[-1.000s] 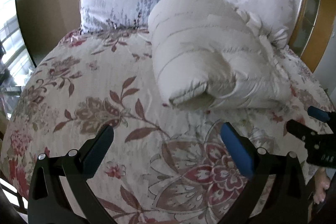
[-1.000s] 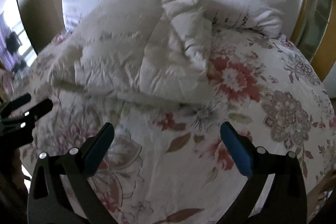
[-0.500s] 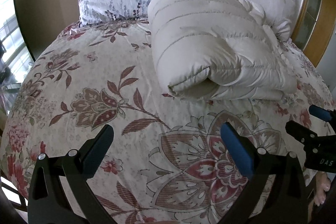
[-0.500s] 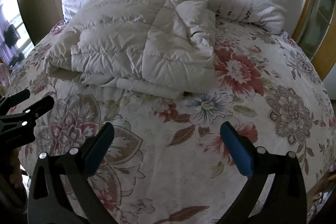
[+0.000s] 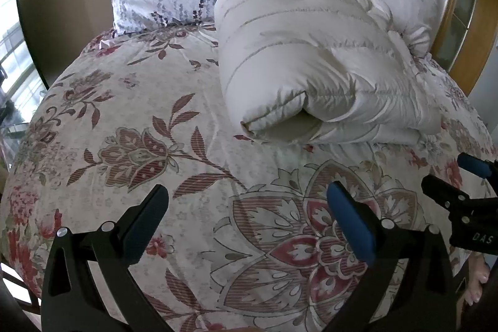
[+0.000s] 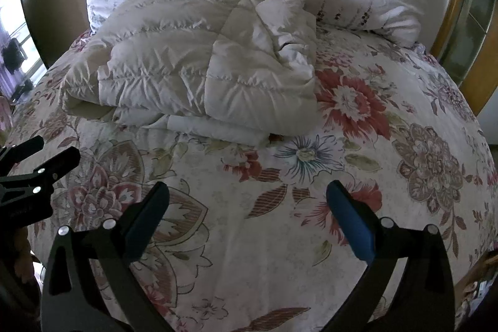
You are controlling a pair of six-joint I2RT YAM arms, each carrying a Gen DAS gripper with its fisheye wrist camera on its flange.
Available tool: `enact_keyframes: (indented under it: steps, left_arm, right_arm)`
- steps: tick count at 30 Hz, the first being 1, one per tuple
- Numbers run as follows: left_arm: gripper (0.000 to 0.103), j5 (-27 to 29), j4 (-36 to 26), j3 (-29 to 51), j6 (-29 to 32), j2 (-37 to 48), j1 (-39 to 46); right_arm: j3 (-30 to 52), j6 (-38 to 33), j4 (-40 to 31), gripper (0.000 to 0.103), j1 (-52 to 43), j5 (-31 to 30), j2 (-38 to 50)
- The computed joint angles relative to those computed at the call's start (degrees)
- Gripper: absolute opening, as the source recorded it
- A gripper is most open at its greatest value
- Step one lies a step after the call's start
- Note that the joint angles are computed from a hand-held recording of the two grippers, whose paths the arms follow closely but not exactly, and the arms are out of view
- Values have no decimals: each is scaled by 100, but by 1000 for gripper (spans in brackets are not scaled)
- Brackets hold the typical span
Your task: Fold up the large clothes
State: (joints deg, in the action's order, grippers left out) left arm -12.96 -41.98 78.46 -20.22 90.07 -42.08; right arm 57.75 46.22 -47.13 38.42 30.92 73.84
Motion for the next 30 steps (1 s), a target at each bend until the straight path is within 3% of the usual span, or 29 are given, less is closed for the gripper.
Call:
enact_keyframes:
  steps: [30]
  left_arm:
    - [102, -8, -13, -4, -61, 57, 6]
  right_arm:
    - [-99, -24, 121, 101, -17, -44, 13]
